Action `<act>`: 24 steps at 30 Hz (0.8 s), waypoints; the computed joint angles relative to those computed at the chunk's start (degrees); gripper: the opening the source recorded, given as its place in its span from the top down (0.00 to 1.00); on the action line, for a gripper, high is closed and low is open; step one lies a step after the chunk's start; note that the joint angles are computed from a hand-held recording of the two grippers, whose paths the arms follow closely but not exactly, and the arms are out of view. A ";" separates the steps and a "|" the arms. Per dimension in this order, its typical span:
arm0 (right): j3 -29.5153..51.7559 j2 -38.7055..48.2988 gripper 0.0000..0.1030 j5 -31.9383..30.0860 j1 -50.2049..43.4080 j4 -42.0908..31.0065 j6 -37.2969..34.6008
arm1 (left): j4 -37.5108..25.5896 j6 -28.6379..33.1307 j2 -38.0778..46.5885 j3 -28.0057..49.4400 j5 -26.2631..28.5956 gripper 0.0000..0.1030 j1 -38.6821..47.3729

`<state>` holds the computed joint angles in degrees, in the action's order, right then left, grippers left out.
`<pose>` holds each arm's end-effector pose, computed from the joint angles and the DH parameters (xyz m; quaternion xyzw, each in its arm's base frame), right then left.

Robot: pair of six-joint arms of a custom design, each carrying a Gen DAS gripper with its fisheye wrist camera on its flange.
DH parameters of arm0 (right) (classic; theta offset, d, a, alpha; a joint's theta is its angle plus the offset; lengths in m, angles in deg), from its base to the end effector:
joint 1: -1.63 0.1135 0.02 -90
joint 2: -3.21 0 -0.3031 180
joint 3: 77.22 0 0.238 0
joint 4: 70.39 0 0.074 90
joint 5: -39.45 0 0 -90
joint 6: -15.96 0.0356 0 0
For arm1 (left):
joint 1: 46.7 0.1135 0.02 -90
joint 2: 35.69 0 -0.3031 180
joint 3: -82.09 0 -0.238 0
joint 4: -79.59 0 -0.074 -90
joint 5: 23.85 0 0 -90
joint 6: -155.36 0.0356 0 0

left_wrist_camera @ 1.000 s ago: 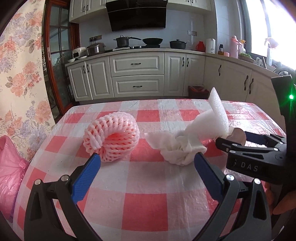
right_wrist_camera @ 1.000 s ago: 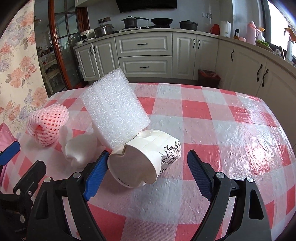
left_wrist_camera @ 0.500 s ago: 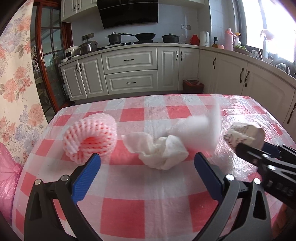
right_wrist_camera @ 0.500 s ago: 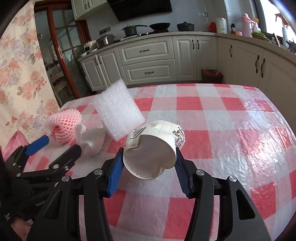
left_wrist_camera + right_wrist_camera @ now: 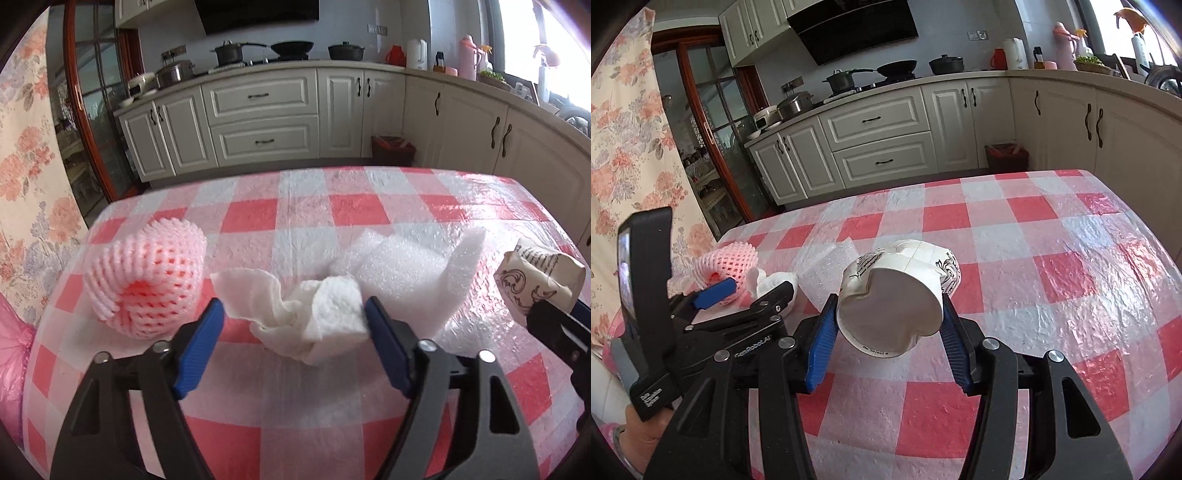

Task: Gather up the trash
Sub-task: 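Grasp the crumpled white tissue with the left gripper while the right holds the cup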

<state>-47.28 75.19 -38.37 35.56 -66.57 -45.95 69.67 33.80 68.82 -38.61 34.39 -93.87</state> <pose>0.1606 0.0990 0.1750 0.0007 0.8958 0.1419 0.4213 0.2335 -0.2243 0.1525 0.0434 0.9203 0.0190 0.3884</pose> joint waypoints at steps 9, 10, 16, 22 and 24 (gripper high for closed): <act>0.12 0.70 0.50 0.85 1.31 0.29 0.65 | 4.24 0.17 -2.25 -3.92 1.15 0.88 -0.35; 0.22 0.45 0.50 1.33 1.90 -0.01 0.76 | 4.33 -0.05 -2.74 -4.43 1.24 0.88 -0.56; 0.60 -1.46 0.50 4.63 6.25 -2.58 2.03 | 6.29 -2.71 -8.05 -10.86 0.42 0.91 -2.92; -0.46 -4.08 0.50 10.18 13.62 -5.99 6.15 | 4.50 -7.19 -14.53 -16.58 -2.85 0.92 -8.01; -0.74 -4.97 0.50 11.61 16.01 -7.27 7.91 | 2.31 -9.18 -16.86 -17.90 -5.46 0.92 -10.92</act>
<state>-48.02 70.22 -26.76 51.58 -73.84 -38.04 71.97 24.62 51.96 -56.52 28.92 -104.79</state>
